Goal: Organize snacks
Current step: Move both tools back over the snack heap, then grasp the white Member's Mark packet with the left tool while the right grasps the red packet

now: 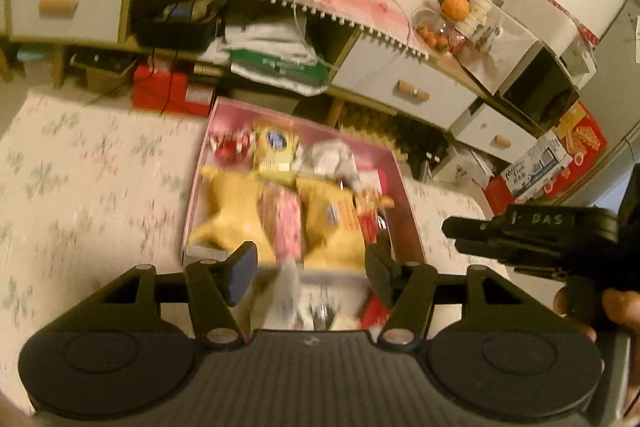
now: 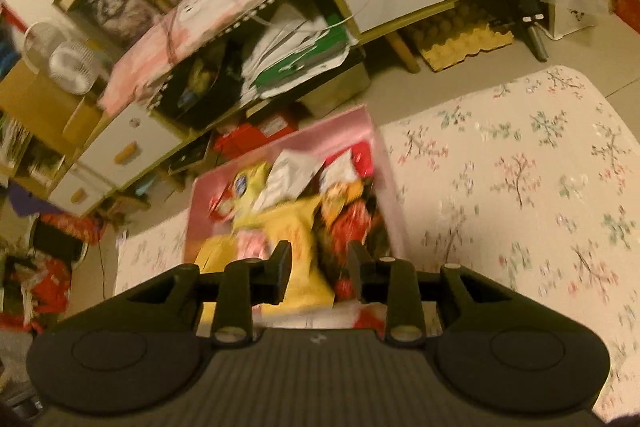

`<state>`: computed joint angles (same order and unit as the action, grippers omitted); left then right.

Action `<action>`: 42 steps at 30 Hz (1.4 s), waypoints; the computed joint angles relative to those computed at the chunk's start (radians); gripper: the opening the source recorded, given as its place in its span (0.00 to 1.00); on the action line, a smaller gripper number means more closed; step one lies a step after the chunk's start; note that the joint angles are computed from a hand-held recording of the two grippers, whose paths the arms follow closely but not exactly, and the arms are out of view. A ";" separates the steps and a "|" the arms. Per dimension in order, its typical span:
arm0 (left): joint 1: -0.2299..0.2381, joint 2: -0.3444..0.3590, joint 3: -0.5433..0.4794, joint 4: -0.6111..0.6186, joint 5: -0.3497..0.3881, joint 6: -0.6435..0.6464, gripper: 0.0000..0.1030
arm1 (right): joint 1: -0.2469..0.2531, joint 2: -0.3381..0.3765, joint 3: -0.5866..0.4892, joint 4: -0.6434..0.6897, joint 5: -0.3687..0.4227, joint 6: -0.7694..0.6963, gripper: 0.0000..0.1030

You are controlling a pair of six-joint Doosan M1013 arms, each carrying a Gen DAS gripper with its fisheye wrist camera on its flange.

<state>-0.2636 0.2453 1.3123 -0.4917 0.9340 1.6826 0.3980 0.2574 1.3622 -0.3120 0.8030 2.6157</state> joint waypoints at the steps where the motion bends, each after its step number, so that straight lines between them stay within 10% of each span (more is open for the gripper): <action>1: 0.000 -0.007 0.009 0.007 0.011 -0.014 0.66 | 0.008 -0.006 0.006 -0.002 0.003 -0.004 0.31; 6: -0.015 -0.032 0.046 0.080 0.050 -0.058 0.69 | 0.037 -0.031 0.054 -0.012 -0.017 -0.046 0.51; 27: -0.033 -0.030 0.093 0.130 -0.034 -0.053 0.69 | -0.004 -0.041 0.106 0.265 0.028 -0.135 0.52; 42: -0.046 0.079 0.023 0.135 0.043 -0.037 0.68 | -0.024 -0.036 0.122 0.308 0.044 -0.075 0.53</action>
<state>-0.3098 0.3248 1.3348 -0.3572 0.9767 1.6452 0.3740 0.2215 1.4840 -0.0038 0.8468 2.5410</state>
